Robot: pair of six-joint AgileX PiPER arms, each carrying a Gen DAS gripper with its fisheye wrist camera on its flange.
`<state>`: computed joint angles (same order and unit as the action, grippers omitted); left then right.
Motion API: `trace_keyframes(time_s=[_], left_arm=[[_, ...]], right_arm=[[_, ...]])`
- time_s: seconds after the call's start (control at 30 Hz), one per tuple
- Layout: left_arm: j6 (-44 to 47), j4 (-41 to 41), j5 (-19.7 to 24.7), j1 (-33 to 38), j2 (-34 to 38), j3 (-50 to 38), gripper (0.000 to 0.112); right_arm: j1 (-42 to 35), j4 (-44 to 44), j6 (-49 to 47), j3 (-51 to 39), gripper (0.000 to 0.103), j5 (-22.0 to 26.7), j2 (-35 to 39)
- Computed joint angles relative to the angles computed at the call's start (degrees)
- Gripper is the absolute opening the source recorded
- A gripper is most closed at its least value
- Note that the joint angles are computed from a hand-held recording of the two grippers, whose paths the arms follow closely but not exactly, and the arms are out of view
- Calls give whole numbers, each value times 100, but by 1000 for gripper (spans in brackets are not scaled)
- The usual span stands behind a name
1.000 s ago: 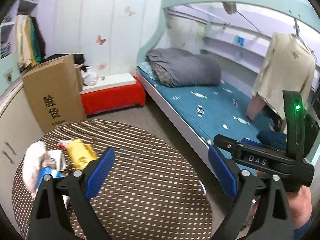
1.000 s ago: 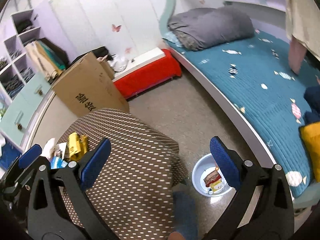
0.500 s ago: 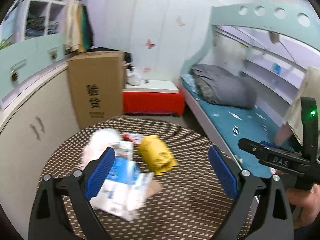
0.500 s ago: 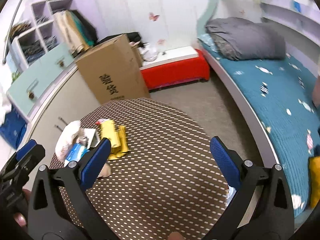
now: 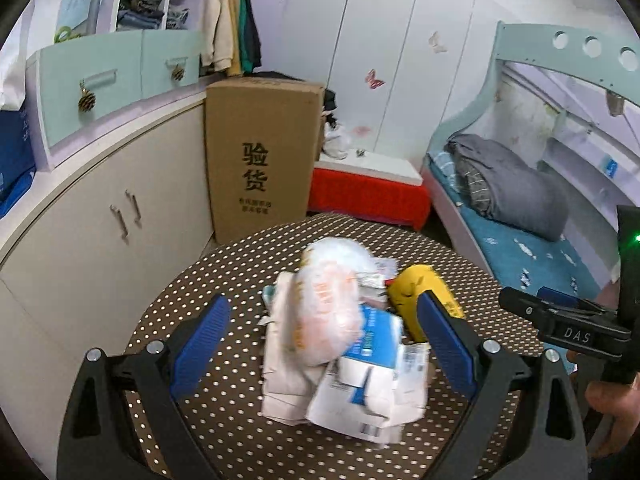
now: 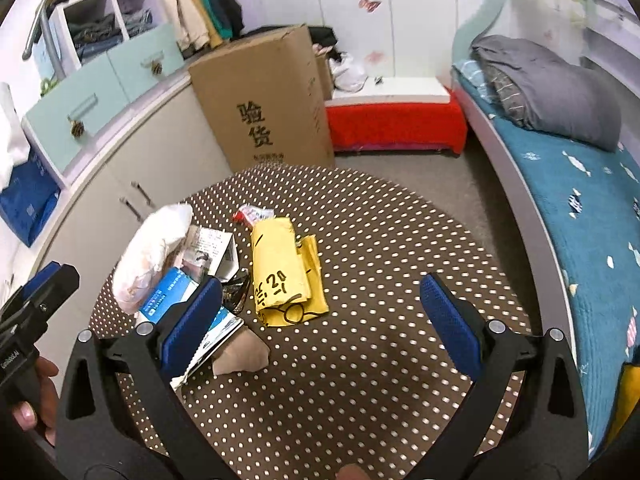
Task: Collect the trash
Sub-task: 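Grasp the white plastic bag with the left gripper while the right grasps the yellow package, then carry the white bag and yellow package to the blue bin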
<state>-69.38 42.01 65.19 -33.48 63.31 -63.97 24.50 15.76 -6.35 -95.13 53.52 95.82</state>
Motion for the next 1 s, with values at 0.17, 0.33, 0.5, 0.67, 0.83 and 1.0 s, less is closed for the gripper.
trace_keyframes(time_s=[0.17,0.33,0.5,0.67,0.83,1.0], left_arm=[[506,-425,-455,707,134,122,93],[971,-723,-835,1154,389,155,93],[1304,-893,-1031,1376,727,68,93],[1646,-1166,-1348,1644,918,88,91],[2376,-1879,-1755,1933,961,191,46],[1998,-1463,-1683,1614,677,329,43]], right_arm=[[169,-35,50,-267,97,20,499],[268,-16,19,-501,97,56,938],[413,-121,83,-676,97,-7,1284],[576,-356,204,-703,93,-168,1461],[587,-117,-15,-482,46,-292,1349],[383,189,-260,-24,45,-403,897]])
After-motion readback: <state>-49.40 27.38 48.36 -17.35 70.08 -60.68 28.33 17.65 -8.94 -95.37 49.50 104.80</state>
